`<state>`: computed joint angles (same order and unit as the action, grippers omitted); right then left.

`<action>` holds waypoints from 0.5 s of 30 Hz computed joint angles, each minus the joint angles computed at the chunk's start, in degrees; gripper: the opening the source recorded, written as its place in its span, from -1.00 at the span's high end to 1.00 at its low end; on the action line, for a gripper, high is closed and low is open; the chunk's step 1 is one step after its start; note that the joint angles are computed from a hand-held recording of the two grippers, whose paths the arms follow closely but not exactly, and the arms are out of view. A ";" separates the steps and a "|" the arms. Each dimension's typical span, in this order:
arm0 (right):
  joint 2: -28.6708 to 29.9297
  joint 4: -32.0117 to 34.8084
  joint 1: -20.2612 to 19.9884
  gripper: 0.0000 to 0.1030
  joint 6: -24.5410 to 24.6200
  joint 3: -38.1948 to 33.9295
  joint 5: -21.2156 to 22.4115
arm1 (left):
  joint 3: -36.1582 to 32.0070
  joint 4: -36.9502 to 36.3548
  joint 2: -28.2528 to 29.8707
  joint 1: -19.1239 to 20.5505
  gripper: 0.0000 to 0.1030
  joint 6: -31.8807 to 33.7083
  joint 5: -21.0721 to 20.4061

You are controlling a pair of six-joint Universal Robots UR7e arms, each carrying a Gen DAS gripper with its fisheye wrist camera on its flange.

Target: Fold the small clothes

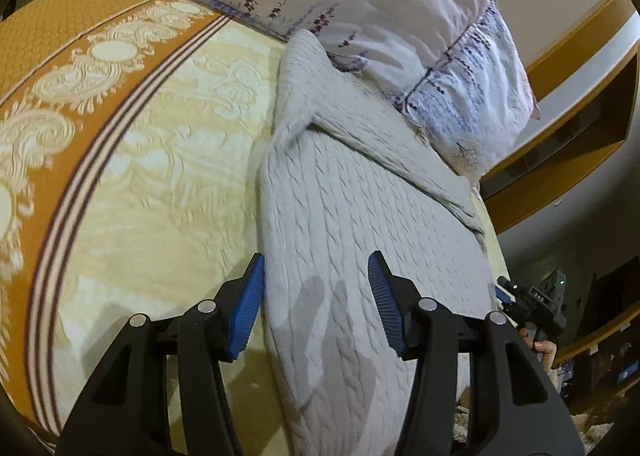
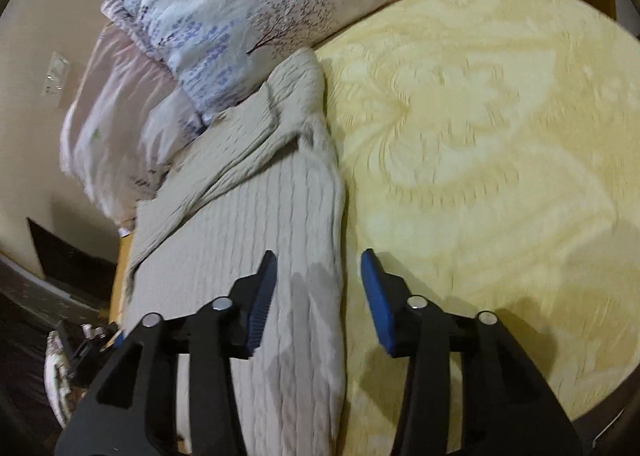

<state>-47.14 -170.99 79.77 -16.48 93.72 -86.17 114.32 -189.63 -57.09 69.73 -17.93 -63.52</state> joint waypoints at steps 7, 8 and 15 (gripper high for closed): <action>-3.48 9.26 -3.79 0.51 -2.29 4.97 11.74 | 4.84 -5.90 -0.22 -0.56 0.20 -1.47 -4.79; -3.74 9.99 -4.21 0.57 -2.80 5.62 13.07 | 5.85 -7.37 -0.15 -0.83 0.21 -1.41 -5.32; -5.09 13.70 -5.45 0.73 -8.64 8.98 17.24 | 9.83 -10.06 -0.59 -1.57 0.35 -2.70 -9.85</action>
<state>-52.23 -157.29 74.32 -25.12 102.70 -68.93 124.14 -199.68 -57.69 68.16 -20.63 -73.36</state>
